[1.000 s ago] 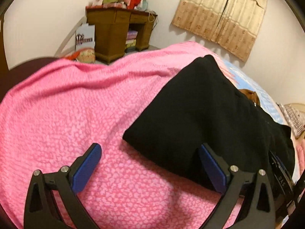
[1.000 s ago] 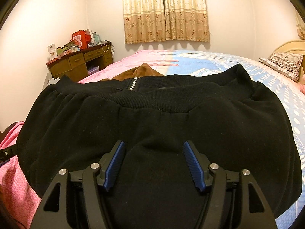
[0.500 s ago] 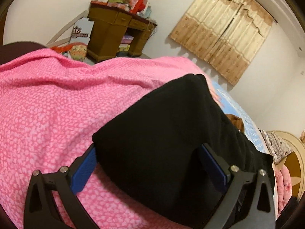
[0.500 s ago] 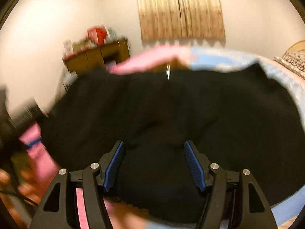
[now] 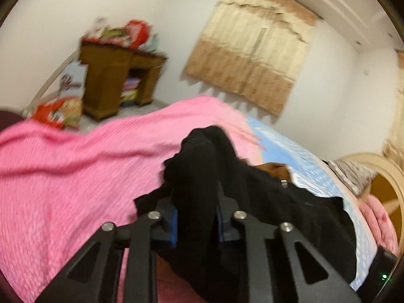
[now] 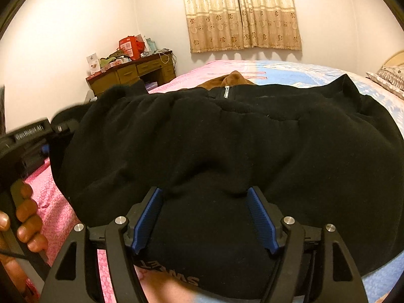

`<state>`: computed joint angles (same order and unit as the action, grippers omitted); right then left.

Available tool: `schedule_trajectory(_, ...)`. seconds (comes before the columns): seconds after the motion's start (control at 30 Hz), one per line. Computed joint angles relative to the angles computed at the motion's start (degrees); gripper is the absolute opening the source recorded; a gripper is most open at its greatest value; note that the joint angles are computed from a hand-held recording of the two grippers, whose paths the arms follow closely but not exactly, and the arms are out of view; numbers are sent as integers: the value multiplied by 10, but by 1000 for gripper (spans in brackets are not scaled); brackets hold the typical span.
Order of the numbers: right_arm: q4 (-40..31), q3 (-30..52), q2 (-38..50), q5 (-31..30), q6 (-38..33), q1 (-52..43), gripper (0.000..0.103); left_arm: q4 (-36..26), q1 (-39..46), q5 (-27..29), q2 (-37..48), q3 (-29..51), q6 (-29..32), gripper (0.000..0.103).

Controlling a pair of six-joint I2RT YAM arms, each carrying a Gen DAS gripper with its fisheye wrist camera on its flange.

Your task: Fold large clothes

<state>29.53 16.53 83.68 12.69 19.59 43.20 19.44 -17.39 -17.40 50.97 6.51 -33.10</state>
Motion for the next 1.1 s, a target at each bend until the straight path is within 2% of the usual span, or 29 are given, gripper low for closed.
schedule_trajectory(0.13,7,-3,-5,-32,0,-19,72,-26,-98,-60,-28,33,59,18)
schedule_trajectory(0.2,7,-13,-30,-91,7,-52,72,-34,-152,-100,-10,60,94,18)
schedule_trajectory(0.33,-36,-45,-152,-268,29,-182,72,-36,-221,-139,2,83,130,17)
schedule_trajectory(0.37,-73,-44,-197,-325,31,-243,72,-28,-241,-156,10,86,140,17)
schedule_trajectory(0.43,-119,-26,-226,-412,32,-327,72,-13,-263,-172,30,87,147,17)
schedule_trajectory(0.47,-162,8,-218,-476,26,-374,72,-3,-274,-174,44,86,145,17)
schedule_trajectory(0.57,-245,93,-167,-570,-4,-409,73,28,-303,-187,89,90,164,17)
schedule_trajectory(0.63,-247,127,-116,-627,1,-421,84,43,-313,-185,107,97,184,17)
schedule_trajectory(0.67,-249,151,-76,-652,5,-425,85,52,-319,-186,116,100,198,17)
schedule_trajectory(0.8,-237,218,37,-709,24,-411,85,66,-346,-205,132,106,247,17)
schedule_trajectory(0.87,-269,283,102,-741,21,-401,86,69,-355,-209,136,108,261,17)
schedule_trajectory(0.93,-344,355,147,-732,-15,-384,88,80,-357,-210,145,110,279,17)
schedule_trajectory(1.1,-602,562,249,-701,-182,-312,89,111,-361,-202,185,120,324,17)
